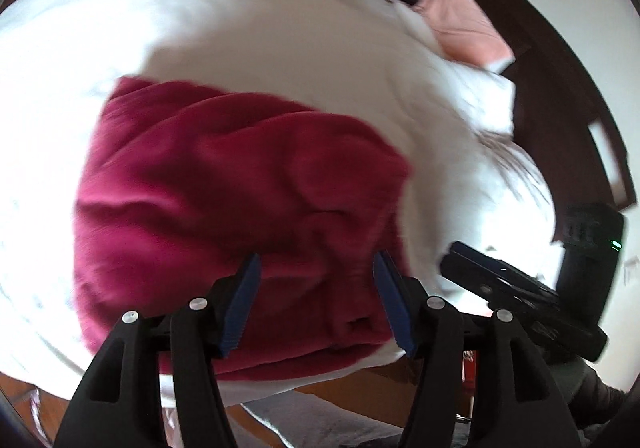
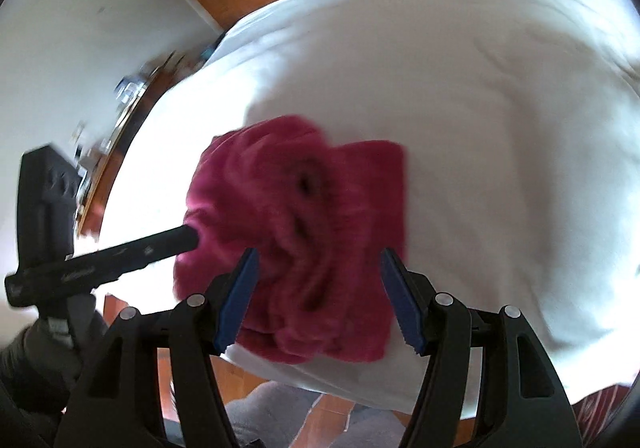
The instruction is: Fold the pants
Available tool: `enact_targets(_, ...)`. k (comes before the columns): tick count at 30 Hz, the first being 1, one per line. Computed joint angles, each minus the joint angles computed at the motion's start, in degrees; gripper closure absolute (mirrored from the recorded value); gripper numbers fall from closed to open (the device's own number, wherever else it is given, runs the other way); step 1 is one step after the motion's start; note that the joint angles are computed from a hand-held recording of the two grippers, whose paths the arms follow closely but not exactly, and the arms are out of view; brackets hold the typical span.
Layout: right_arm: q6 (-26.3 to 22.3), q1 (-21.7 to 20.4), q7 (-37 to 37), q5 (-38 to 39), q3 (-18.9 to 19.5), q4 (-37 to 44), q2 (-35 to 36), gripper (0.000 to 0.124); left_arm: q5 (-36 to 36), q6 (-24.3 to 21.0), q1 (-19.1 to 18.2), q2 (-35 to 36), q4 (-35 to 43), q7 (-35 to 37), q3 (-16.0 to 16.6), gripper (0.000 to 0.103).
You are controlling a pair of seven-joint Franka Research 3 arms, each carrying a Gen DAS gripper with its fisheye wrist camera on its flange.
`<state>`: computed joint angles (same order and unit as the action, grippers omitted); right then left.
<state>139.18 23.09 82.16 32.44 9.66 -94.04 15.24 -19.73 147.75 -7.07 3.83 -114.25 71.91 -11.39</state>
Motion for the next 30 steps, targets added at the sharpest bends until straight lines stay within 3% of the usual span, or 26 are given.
enact_targets(5,-1.36,1.62,-0.55,-2.43,0.51,5.84,4.06,0.06,3.49,-0.15,0.19,-2.18,-3.56,-4.24,0.82,0.043)
enact_targets(8,-2.49,3.09,1.23,-5.96,0.12,12.42,9.0,0.068,3.07,-0.23,0.18,-4.21,-6.41,-4.03,1.15,0.041)
enact_targets(10,-3.63,4.75,3.7,-9.77,-0.89,17.13,12.79,0.079,3.75,-0.55,-0.24,-4.07,-6.59,-4.53,1.15,0.04)
enact_targets(12,-6.69,5.95,6.25,-13.58,-2.04,22.02,16.21,0.105,3.89,-0.82,-0.46,-4.5,-7.41,-4.22,1.28,0.037)
enact_targets(17,-6.12,5.12,14.28,-15.92,-3.86,23.78,17.28,0.108,3.74,-1.13,-0.87,-5.53,-9.16,-3.3,1.59,0.036)
enact_targets(22,-10.81,4.25,19.16,-18.78,-4.74,30.5,22.66,0.108,2.13,-1.39,-1.2,-5.93,-10.21,-1.25,1.96,0.036)
enact_targets(25,-12.39,2.38,18.06,-16.13,-2.9,32.39,24.76,0.107,1.99,-2.29,-1.26,-4.76,-9.11,-0.05,1.87,0.036)
enact_targets(30,-10.69,-0.37,13.92,-10.79,-0.86,27.64,21.09,0.097,1.52,-3.52,-0.94,-3.35,-7.84,2.52,1.53,0.036)
